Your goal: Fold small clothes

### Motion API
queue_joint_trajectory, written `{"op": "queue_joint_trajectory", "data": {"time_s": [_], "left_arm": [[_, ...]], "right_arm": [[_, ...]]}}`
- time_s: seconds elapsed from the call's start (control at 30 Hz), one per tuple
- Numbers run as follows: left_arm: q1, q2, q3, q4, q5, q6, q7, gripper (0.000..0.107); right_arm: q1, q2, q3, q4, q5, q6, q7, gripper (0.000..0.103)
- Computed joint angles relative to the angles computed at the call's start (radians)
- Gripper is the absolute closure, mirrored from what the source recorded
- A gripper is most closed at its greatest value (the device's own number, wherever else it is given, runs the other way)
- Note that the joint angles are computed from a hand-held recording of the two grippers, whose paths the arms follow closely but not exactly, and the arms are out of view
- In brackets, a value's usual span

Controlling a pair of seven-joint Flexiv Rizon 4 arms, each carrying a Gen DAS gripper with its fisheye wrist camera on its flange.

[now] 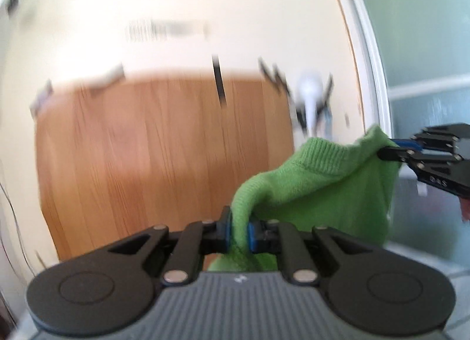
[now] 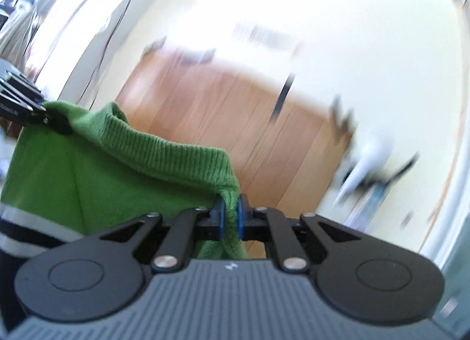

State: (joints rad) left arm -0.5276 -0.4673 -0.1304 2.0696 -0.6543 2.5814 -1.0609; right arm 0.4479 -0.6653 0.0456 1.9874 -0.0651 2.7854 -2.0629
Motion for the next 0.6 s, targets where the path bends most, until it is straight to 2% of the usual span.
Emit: {"op": "queue_joint_trajectory", "data": {"time_s": [0.13,0.33,0.47,0.6], "left_arm": [[-0.076,0.025,0.008,-0.082,-0.083,0.156,0.143,0.097],[-0.113,0.034,-0.04,-0.178,-0.128,0.343,0.33,0.097],[-0.117,0.022,-0.065,-0.224,-0.125,0.411,0.432,0.097],[-0.093,0.003,-0.087,-0.233,-0.135,0.409,0.454,0.097]], "right_arm": [[0.009,0.087,0.001,-0.005,0.012,0.073,-0.038,0.092],[0.01,0.192,0.013,-0.009,0.012,0.09,-0.095,0.092],[0.015,0.214,0.023,-0.014,0.023,0.08,-0.137,0.092],[0.013,0.211,0.041,0.009,0.026,0.075,-0.129,0.092]]}}
